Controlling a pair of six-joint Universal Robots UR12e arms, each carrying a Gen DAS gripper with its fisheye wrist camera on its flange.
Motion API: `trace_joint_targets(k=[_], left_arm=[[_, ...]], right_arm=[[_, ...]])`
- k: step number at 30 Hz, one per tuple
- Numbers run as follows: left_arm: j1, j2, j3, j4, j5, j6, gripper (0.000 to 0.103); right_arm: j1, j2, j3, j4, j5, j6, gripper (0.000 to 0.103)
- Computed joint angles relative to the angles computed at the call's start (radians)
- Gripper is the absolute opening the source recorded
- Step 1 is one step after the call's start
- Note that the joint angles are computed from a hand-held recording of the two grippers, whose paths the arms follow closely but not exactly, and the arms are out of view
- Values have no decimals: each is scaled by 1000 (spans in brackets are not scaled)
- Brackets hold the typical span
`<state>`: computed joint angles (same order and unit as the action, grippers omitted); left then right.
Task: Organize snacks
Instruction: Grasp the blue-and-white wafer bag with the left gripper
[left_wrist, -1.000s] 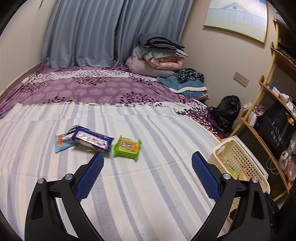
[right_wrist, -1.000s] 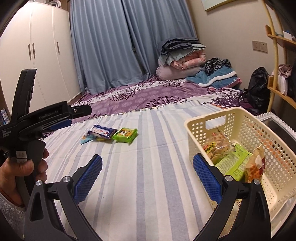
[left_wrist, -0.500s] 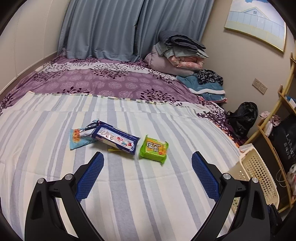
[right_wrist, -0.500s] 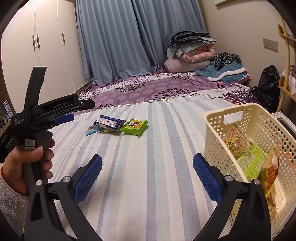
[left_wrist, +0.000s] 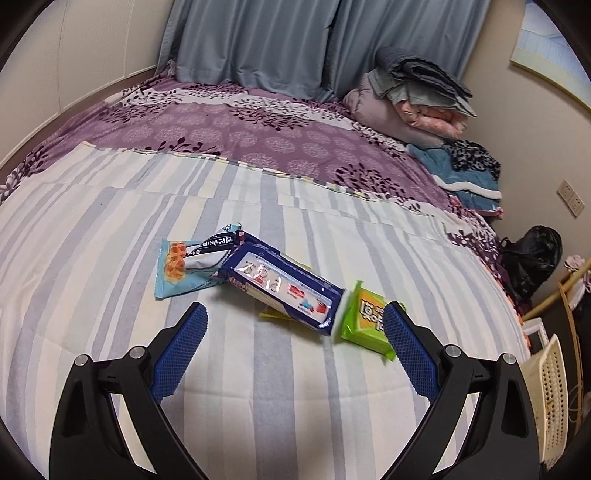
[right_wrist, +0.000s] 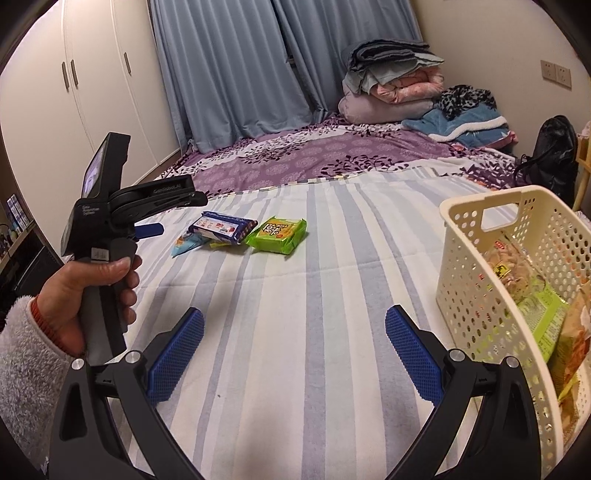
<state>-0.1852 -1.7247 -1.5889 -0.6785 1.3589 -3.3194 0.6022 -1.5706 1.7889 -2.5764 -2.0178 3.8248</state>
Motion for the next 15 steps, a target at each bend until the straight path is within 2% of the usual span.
trace_joint_targets(k=[9,15], left_arm=[[-6,-83,79,-62,41,-106,97],[-24,-130,126,-86,101,-145,97]], right_arm=[[-21,27,-6,-11,51,-22,98],[-39,39,-7,-14,87,-31,98]])
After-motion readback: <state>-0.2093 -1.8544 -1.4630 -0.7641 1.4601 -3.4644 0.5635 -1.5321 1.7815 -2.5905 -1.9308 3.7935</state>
